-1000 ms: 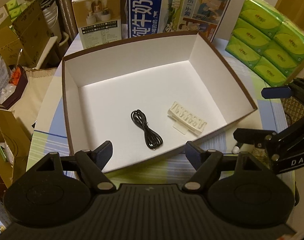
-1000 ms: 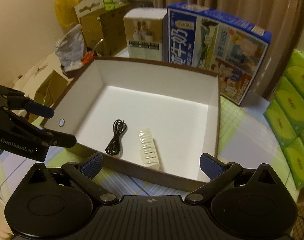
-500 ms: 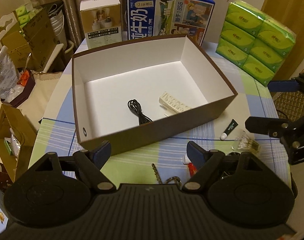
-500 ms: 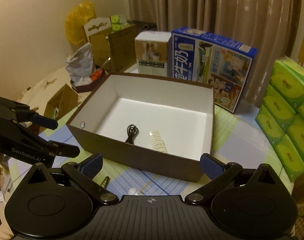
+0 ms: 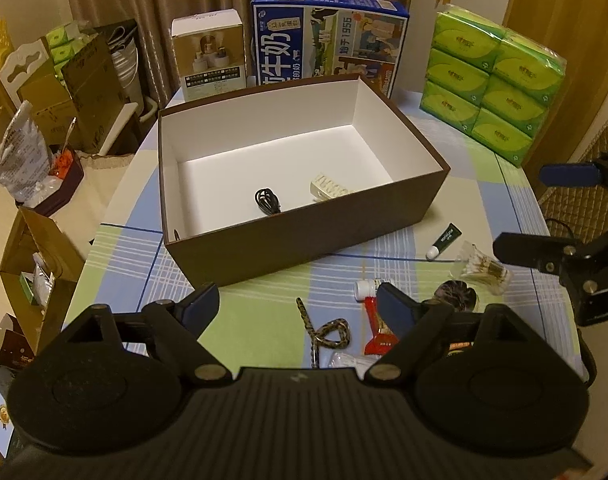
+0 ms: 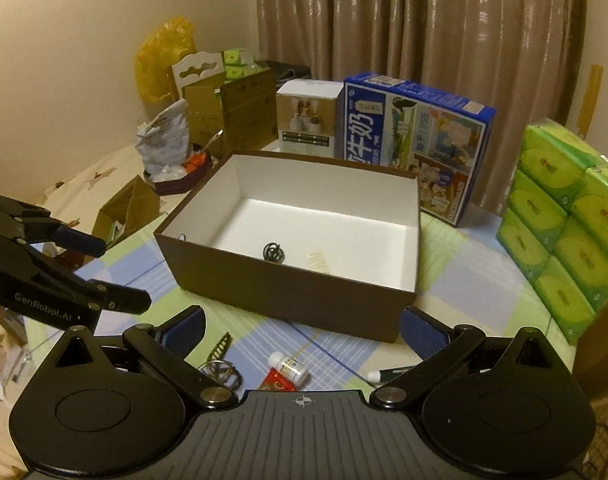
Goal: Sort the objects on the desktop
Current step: 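Move both tools back out of the box toward the tablecloth items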
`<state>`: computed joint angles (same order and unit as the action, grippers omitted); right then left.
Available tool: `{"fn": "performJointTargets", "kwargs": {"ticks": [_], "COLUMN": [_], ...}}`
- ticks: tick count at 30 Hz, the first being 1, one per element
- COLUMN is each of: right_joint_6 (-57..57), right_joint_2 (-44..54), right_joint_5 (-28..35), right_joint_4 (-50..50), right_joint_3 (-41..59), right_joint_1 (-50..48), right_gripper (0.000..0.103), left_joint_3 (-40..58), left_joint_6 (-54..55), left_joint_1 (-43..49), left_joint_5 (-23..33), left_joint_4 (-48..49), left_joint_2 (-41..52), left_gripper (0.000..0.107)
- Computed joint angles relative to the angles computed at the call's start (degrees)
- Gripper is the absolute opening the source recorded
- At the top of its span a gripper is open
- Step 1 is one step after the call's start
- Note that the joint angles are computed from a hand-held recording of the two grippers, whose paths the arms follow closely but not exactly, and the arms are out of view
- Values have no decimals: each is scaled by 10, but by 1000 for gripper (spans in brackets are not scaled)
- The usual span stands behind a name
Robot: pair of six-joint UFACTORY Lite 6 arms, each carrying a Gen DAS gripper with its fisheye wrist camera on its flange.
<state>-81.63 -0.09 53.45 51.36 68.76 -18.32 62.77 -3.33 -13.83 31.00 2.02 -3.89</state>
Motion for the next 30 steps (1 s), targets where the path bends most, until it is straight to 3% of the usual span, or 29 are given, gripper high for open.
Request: {"fn": "performJointTargets", "kwargs": {"ticks": [6, 17, 23, 30], "right_joint_6": [-23, -99, -129, -154], "right_joint_2": [-25, -61, -69, -64], "right_joint_5": [3, -10, -33, -52], "right_joint_4": [14, 21, 6, -2], "right_joint_3": [-45, -162, -220, -260], "right_joint_1": [-31, -110, -141, -169], "right_gripper": [101, 101, 101, 101], "left_joint_3": [-57, -189, -269, -319], "left_joint_6": [-75, -36, -67, 18], "left_joint_1": [-26, -28, -50, -50], "left_joint_5": [-22, -67, -104, -149], "left_joint_4": [58, -9, 11, -84], "left_joint_2": [-45, -105, -126, -125], "left_gripper": [87, 87, 87, 87]}}
